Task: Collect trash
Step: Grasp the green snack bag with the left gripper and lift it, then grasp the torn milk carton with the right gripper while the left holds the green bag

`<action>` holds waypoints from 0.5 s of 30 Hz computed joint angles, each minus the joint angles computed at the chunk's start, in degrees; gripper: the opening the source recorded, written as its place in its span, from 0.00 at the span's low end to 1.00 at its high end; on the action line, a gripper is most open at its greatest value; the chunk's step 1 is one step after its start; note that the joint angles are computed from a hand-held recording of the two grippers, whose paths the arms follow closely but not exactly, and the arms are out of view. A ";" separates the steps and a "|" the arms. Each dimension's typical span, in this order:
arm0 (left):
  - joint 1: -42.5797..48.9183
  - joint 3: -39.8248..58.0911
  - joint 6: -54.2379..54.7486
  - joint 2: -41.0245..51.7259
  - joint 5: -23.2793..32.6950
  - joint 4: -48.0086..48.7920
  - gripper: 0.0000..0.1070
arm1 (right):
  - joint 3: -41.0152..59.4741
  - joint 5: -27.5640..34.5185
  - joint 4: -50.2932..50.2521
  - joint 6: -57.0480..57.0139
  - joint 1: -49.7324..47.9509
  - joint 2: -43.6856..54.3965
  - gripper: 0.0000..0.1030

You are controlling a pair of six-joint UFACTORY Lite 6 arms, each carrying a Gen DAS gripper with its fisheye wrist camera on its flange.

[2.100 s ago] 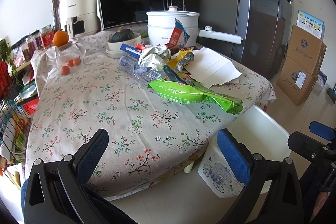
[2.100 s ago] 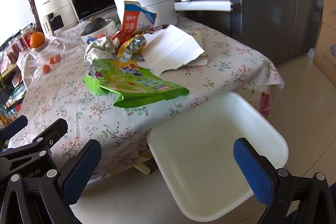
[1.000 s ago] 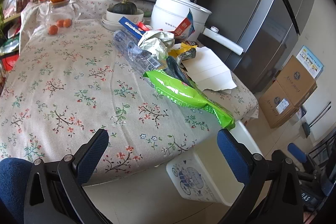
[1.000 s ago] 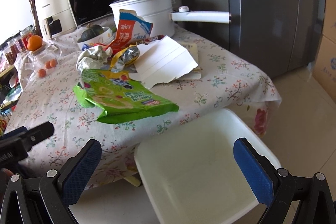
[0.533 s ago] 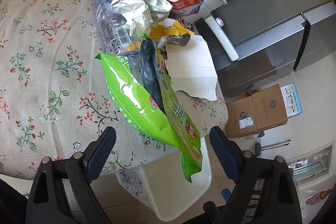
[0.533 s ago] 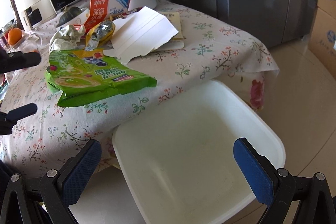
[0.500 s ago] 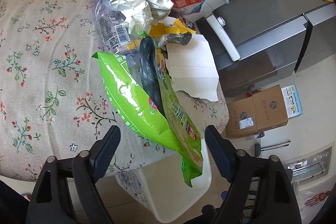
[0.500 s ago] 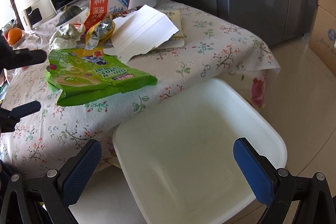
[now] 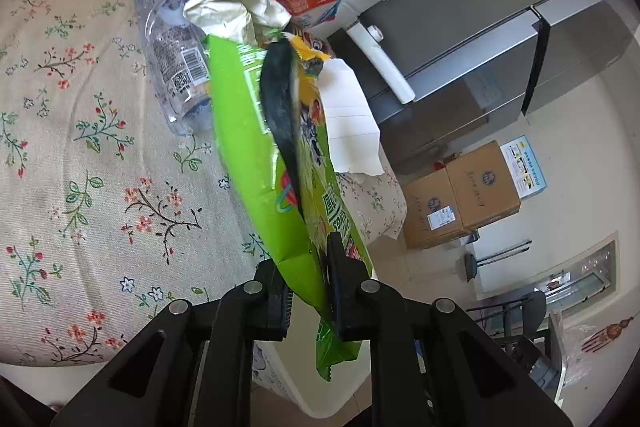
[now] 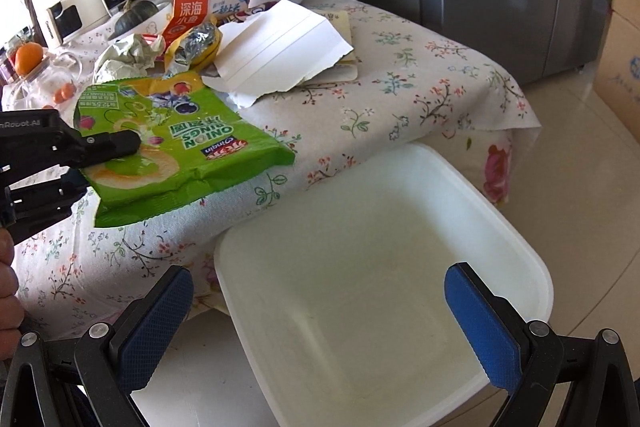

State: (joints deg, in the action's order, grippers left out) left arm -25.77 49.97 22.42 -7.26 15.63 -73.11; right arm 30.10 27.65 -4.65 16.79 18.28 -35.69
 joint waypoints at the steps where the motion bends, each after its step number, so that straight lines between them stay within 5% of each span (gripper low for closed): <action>1: 0.68 -1.69 1.69 -2.41 0.70 -1.23 0.14 | 0.04 -0.06 0.12 -0.04 0.11 0.19 1.00; 7: 9.33 -10.11 8.37 -16.93 7.38 -4.74 0.14 | 0.20 -0.75 5.05 -4.43 -1.53 1.61 1.00; 15: 33.90 -10.91 5.90 -25.53 16.02 4.92 0.14 | 5.34 -2.50 6.47 -3.84 1.35 7.28 1.00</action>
